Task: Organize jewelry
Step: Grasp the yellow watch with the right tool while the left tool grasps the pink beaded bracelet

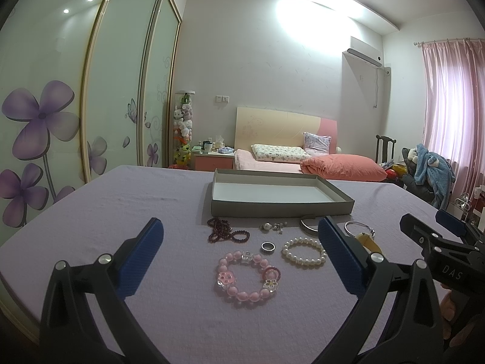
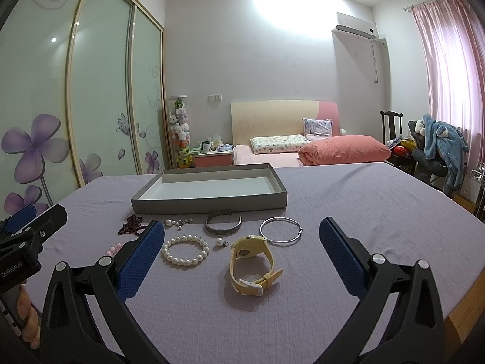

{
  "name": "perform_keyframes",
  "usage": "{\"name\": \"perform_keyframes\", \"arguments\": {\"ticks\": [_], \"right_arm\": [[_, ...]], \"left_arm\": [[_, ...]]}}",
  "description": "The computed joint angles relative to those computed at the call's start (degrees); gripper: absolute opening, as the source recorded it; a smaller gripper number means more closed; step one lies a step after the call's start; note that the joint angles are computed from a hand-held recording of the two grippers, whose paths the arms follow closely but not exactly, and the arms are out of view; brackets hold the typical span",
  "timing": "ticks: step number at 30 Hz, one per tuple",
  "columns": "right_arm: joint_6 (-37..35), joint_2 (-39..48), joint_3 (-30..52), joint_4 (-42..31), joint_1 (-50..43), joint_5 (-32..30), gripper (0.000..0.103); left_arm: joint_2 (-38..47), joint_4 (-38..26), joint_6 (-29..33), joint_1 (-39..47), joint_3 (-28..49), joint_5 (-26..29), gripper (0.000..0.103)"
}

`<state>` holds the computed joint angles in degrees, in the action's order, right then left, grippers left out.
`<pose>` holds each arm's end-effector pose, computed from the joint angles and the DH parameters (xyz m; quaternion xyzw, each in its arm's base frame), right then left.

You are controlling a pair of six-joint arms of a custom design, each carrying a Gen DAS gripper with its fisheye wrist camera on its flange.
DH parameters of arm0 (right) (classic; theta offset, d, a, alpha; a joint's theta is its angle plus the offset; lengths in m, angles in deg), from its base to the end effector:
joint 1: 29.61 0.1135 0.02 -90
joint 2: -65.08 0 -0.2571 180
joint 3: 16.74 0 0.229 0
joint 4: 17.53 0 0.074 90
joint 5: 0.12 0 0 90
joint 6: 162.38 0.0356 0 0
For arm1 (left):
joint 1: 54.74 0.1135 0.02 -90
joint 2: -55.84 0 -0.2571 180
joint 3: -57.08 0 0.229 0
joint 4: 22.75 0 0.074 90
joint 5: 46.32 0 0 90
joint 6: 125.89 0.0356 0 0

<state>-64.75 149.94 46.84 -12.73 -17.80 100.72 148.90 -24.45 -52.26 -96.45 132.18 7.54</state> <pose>0.3095 0.0579 0.2555 0.0274 0.7991 0.0260 0.6000 0.2740 -0.2161 0.2651 -0.0039 0.7974 -0.0441 0.6018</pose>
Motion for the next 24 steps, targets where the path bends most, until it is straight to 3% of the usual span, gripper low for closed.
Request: {"name": "perform_keyframes", "arguments": {"ticks": [8,20,24], "right_arm": [[1.28,3.57,1.84,-3.56,-0.68,-1.31,0.101],[2.68,16.07,22.56,-30.88,-4.86,-6.83,0.101],[2.79,19.33,28.04,-36.71,-5.22,-7.96,0.091]], "left_arm": [[2.36,-3.91,-1.70,-1.23,2.25,-1.54,0.099],[8.54,-16.94,-3.92,3.24,13.21,3.54,0.099],[12.31,-23.71,-4.72,4.63,18.90,5.49,0.099]]}}
